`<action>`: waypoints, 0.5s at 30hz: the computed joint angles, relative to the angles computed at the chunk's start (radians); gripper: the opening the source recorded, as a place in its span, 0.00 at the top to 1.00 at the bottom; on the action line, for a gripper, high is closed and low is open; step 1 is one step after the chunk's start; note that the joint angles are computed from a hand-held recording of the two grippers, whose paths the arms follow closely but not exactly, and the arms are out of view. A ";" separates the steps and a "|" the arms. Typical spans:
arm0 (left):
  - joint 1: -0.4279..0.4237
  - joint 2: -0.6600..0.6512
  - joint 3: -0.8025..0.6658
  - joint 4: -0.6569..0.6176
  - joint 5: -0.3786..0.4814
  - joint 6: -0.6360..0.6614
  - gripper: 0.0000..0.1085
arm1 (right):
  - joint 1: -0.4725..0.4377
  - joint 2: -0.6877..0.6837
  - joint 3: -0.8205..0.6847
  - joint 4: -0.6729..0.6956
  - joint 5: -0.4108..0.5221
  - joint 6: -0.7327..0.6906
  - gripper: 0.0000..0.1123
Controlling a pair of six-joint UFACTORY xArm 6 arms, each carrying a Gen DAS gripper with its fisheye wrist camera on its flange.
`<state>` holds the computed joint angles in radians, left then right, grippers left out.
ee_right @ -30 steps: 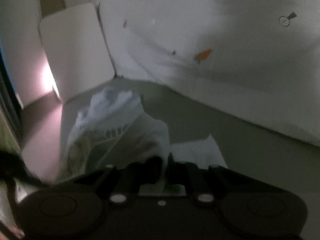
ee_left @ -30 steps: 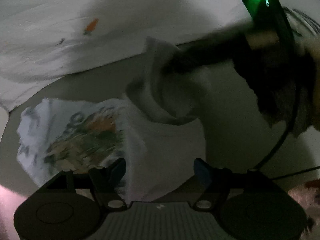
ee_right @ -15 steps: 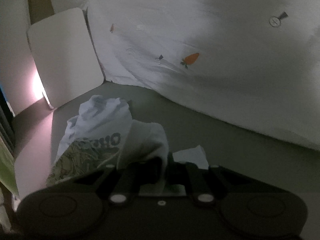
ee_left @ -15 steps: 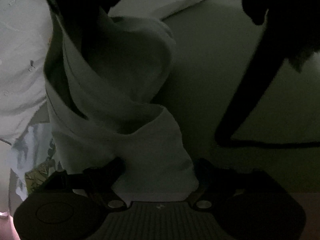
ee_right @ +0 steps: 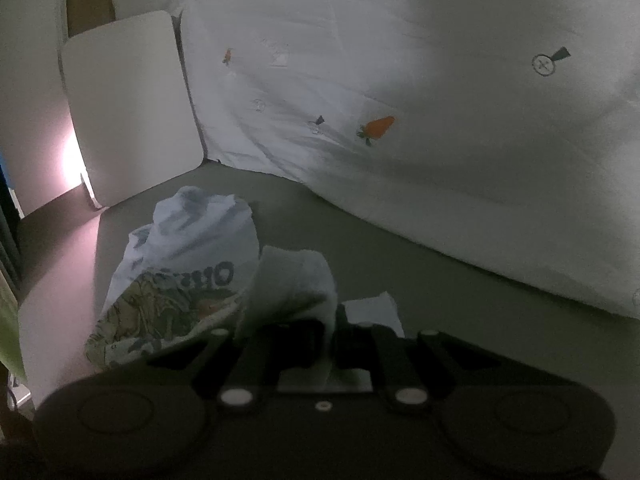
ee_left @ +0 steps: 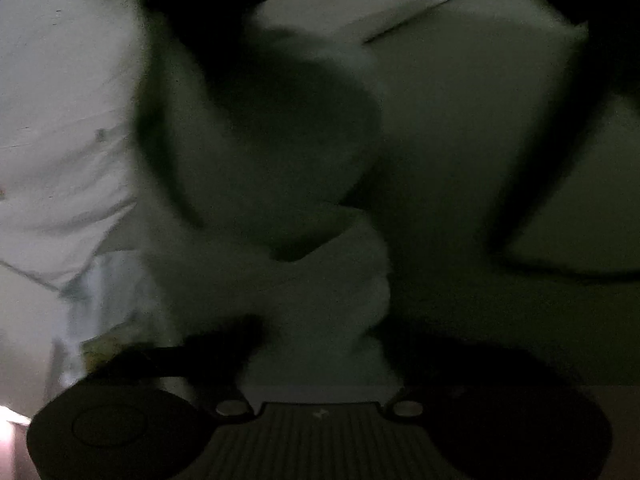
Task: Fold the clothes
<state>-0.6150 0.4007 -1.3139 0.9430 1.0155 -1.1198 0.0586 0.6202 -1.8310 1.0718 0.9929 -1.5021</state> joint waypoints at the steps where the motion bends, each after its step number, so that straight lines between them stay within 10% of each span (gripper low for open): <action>1: 0.003 -0.016 0.023 0.010 0.001 -0.011 0.65 | -0.003 -0.006 0.011 0.010 -0.005 -0.002 0.92; 3: 0.004 -0.049 0.057 0.036 0.024 -0.038 0.87 | -0.006 -0.030 0.051 0.042 -0.027 -0.023 0.93; 8: -0.065 -0.202 0.134 0.252 0.281 -0.158 0.89 | 0.001 -0.223 0.293 0.363 -0.172 -0.380 0.94; 15: -0.165 -0.422 0.201 0.579 0.725 -0.179 0.91 | -0.014 -0.512 0.525 0.844 -0.051 -0.843 0.94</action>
